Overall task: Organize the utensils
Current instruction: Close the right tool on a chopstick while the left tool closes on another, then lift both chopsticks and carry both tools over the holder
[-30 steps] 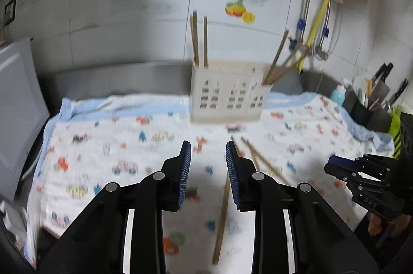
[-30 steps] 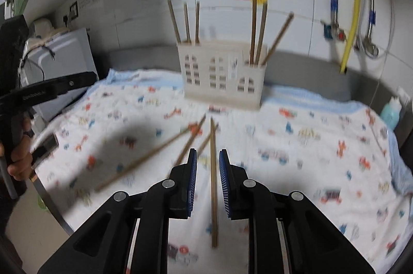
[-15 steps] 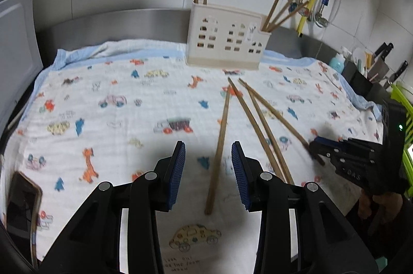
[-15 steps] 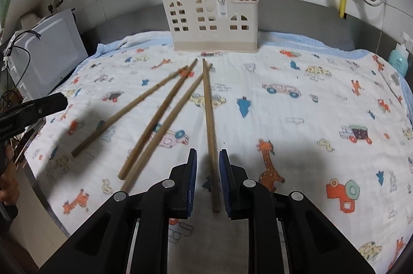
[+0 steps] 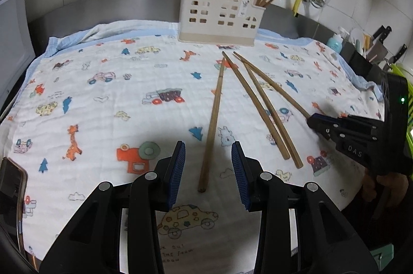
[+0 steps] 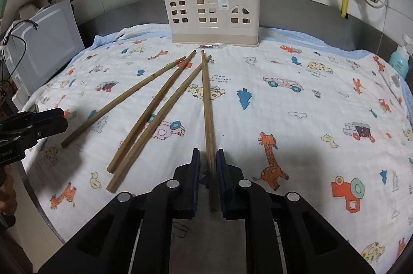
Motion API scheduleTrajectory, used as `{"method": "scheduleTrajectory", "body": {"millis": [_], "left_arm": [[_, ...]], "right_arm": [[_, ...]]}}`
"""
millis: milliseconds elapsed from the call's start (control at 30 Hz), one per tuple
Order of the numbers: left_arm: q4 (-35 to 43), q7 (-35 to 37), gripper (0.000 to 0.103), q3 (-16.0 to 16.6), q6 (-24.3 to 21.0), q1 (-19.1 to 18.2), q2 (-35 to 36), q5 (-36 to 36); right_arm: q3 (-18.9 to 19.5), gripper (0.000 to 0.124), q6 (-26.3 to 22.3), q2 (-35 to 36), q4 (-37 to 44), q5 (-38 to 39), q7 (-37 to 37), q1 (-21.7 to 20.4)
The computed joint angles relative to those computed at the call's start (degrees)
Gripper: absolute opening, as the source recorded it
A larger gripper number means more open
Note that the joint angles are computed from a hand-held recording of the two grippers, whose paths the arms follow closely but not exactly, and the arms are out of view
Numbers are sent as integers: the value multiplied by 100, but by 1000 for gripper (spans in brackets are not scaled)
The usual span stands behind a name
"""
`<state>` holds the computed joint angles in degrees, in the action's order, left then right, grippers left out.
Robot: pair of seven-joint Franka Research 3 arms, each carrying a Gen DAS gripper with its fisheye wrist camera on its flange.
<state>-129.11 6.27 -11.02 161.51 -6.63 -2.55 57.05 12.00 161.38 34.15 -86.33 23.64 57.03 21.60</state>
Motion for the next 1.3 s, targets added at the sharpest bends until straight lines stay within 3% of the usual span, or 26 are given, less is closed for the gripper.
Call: {"method": "scheduleTrajectory", "body": {"millis": [367,567,700,867,1033,1300], "left_arm": [[208,157,36,80,-43,-67,284,-74],[300,285,20,137,-48,-115,409,-197],[317,326,18,182,-25,-129,462,-283],[389,354,18,170,-214,-196,498,-209],[639,504,16,96,-872,-374,617,-120],[561,577,6,147,-705,-358,533,-378]], "right_arm": [[-46,7,131,-2,-56,-72,59,41],[-35,7,147,-6,-71,-75,77,33],[-10,7,179,-15,-98,-57,57,19],[-10,7,192,-18,-106,-49,66,19],[-23,7,210,-10,-97,-62,100,32],[42,7,158,-68,-109,10,71,-27]]}}
